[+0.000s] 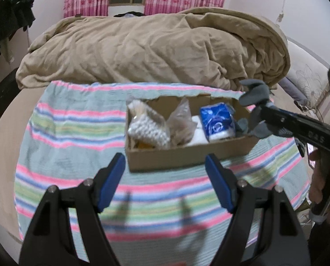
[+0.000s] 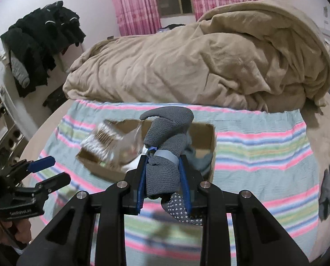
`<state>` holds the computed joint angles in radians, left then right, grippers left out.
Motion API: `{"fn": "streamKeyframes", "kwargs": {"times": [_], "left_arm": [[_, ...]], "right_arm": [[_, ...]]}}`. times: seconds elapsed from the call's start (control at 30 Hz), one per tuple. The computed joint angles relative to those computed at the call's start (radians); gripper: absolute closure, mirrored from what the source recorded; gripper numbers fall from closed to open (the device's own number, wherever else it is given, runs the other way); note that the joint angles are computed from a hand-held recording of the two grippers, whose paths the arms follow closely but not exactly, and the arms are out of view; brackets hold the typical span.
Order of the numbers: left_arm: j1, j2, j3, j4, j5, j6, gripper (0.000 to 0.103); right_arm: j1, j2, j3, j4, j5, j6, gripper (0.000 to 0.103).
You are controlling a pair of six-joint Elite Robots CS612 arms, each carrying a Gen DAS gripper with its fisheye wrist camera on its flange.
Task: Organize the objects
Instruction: 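Lower the gray socks into the box and open the right tool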
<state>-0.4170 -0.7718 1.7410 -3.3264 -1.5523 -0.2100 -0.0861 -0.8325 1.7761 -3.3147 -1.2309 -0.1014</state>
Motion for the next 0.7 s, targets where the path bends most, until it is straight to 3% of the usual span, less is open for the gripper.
{"fn": "streamKeyframes", "kwargs": {"times": [0.47, 0.7], "left_arm": [[-0.002, 0.068, -0.105, 0.074, -0.012, -0.001, 0.027], [-0.008, 0.076, -0.112, 0.085, 0.008, -0.004, 0.027]], "right_arm": [[0.01, 0.101, -0.137, 0.12, -0.103, -0.001, 0.074], [0.018, 0.121, -0.141, 0.104, -0.133, -0.013, 0.073]]}}
